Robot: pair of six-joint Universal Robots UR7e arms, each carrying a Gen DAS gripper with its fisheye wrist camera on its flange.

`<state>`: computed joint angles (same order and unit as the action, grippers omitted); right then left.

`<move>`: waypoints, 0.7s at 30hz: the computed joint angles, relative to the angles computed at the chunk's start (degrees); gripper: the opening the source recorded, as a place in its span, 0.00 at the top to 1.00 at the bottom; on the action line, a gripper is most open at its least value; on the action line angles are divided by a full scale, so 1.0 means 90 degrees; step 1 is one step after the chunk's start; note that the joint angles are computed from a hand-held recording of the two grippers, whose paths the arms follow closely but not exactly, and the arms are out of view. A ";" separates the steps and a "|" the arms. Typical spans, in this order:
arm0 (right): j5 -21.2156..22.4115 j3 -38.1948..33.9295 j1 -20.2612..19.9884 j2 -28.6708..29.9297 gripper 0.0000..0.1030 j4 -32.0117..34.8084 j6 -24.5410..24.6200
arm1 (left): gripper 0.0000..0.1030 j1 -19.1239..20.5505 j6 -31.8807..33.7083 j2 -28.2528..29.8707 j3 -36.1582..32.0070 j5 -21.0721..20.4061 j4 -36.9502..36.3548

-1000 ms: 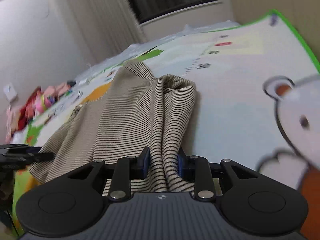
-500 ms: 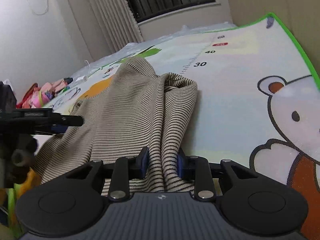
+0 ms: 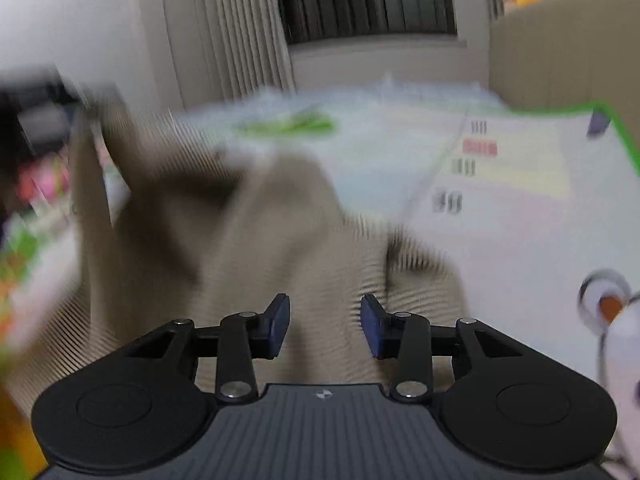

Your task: Fold clothes

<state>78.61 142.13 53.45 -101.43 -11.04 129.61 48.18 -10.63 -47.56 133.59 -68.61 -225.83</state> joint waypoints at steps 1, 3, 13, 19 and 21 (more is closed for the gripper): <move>0.0241 -0.0043 0.0159 0.0157 0.62 -0.0073 0.0095 | 0.79 0.0245 -0.0158 -0.0170 0.0019 -0.0055 0.0194; -0.0078 0.0050 -0.0023 0.0007 0.61 -0.0066 -0.0217 | 0.79 0.0580 -0.0494 -0.0401 0.0061 -0.0128 0.0779; 0.0888 -0.0064 0.1222 -0.0146 0.57 -0.0275 -0.0403 | 0.16 0.1306 -0.0848 -0.1017 0.0501 -0.0258 0.1417; 0.1828 -0.0713 0.2639 0.1042 0.25 -0.0695 -0.0486 | 0.08 0.0534 0.0060 -0.0905 0.0531 0.0352 0.0993; 0.2194 -0.0822 0.2776 0.1637 0.25 -0.1051 -0.0772 | 0.08 0.0207 0.0584 -0.0628 0.0329 0.0656 0.1028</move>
